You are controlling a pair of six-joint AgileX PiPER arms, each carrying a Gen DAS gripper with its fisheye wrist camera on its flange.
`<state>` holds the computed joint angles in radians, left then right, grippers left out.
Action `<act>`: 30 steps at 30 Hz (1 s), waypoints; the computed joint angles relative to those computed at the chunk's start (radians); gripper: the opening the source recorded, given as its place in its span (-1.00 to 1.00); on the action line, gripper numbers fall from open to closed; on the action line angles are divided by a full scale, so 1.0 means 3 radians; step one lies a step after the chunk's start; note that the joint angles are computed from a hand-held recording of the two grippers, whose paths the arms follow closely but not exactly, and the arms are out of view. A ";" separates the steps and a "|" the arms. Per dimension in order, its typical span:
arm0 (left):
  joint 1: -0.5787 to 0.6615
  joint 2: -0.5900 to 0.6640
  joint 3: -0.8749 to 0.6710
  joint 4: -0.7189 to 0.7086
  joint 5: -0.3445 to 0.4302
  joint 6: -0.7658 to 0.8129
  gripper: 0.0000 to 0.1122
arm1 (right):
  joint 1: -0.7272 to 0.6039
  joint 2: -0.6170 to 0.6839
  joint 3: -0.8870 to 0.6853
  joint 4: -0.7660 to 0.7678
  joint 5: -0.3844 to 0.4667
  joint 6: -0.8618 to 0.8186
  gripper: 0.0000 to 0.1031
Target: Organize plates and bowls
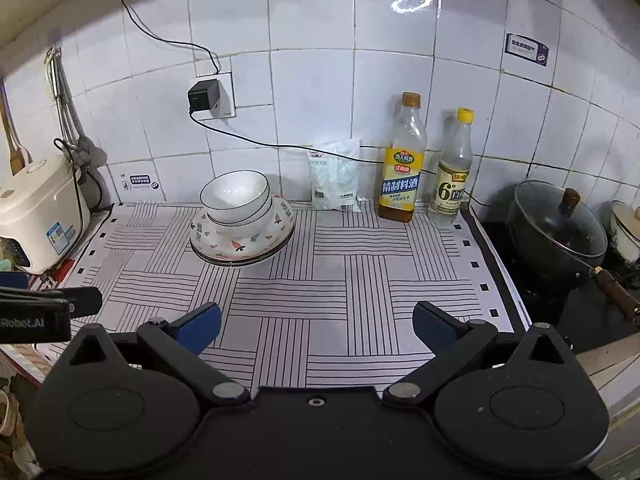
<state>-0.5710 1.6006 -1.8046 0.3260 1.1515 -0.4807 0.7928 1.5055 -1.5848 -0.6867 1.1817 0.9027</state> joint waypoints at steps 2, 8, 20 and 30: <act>0.0005 0.0011 0.0006 0.0005 -0.0016 -0.0005 0.76 | 0.0012 0.0003 0.0022 -0.0035 -0.0002 0.0018 1.00; 0.0014 0.0015 0.0029 0.0026 -0.0050 -0.0043 0.76 | -0.0014 0.0003 0.0078 -0.0005 -0.0057 0.0019 1.00; 0.0011 0.0051 0.0041 0.0027 -0.0084 -0.0033 0.76 | -0.0036 0.0050 0.0084 -0.0005 -0.0070 0.0023 1.00; -0.0079 0.0063 0.0067 0.0099 -0.0122 -0.0032 0.76 | -0.0047 0.0067 0.0029 -0.0020 -0.0057 -0.0023 1.00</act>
<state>-0.5948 1.6194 -1.7844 0.3556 1.1148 -0.4904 0.7786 1.5257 -1.5759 -0.6927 1.1648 0.8957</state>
